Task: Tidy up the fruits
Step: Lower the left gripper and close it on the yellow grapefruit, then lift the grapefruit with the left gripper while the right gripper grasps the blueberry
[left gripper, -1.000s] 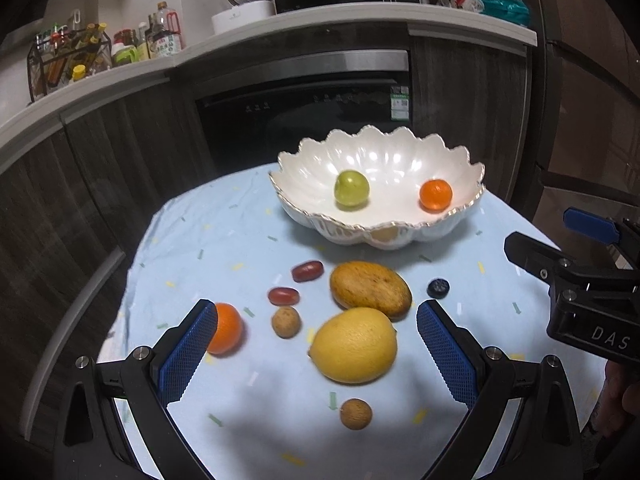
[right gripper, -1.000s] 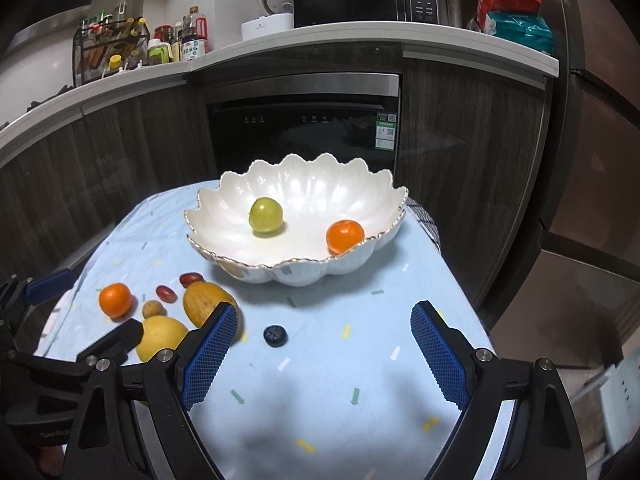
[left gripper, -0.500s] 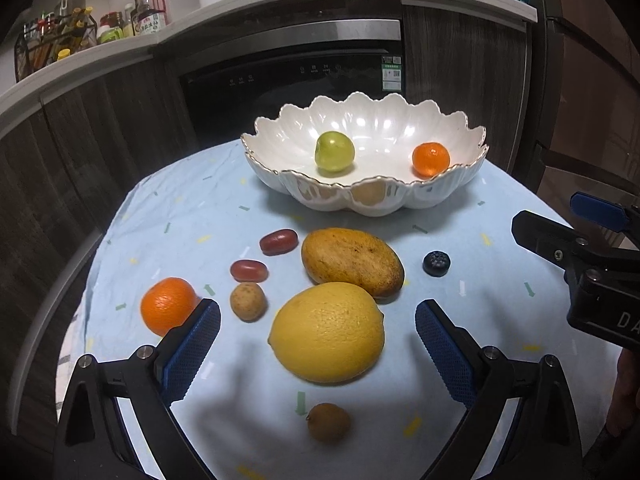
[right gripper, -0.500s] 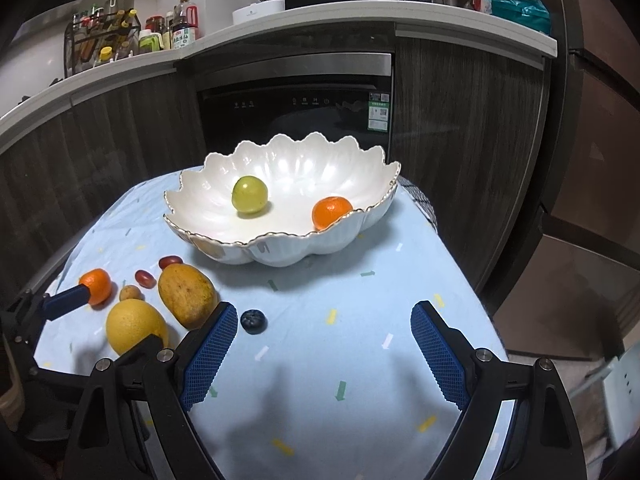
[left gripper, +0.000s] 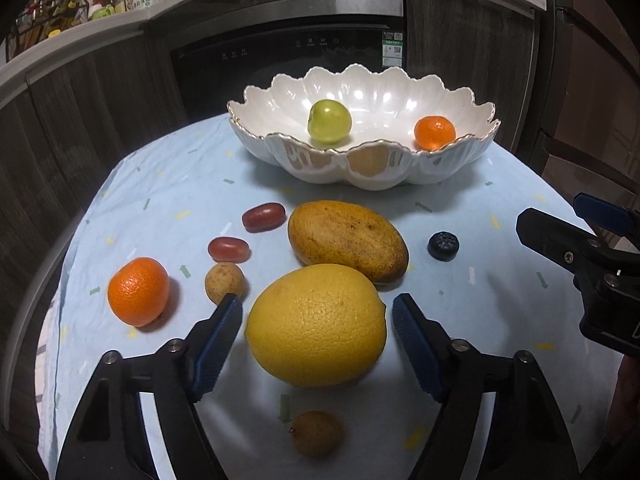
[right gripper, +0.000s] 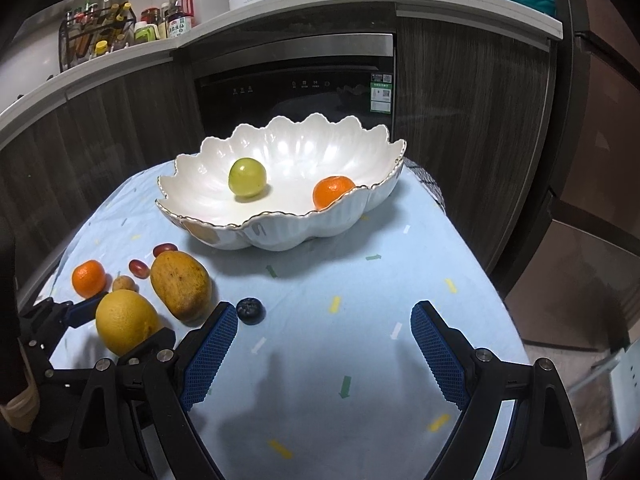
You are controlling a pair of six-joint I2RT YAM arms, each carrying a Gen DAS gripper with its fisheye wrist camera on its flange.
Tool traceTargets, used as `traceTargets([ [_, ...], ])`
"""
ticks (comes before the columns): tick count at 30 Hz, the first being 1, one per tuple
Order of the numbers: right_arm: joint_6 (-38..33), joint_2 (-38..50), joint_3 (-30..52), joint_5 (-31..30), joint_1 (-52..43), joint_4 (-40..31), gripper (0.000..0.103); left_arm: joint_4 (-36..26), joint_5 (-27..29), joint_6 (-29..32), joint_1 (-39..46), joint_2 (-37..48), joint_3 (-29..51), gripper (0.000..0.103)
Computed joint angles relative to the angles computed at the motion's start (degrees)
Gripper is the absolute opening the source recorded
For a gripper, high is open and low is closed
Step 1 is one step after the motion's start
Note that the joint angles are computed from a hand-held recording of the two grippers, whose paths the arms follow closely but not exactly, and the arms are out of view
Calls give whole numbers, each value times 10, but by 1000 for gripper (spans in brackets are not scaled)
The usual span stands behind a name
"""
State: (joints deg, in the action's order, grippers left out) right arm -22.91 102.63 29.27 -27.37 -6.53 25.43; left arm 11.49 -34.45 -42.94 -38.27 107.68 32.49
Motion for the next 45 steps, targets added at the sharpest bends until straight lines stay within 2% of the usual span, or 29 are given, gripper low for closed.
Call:
traceTargets([
  [4, -1, 4, 2, 3, 1, -2, 89, 2, 1, -6, 3, -1, -3, 66],
  [17, -7, -12, -12, 4, 11, 4, 89, 6, -8, -13, -6, -24, -26, 65],
  [41, -22, -52, -48, 18, 79, 3, 89, -99, -64, -85, -40, -181, -115, 65],
  [44, -23, -32, -45, 26, 88, 19, 83, -97, -65, -91, -35, -180, -120, 65],
  [45, -22, -18, -34, 28, 92, 16, 76, -95, -64, -91, -33, -179, -121, 65],
])
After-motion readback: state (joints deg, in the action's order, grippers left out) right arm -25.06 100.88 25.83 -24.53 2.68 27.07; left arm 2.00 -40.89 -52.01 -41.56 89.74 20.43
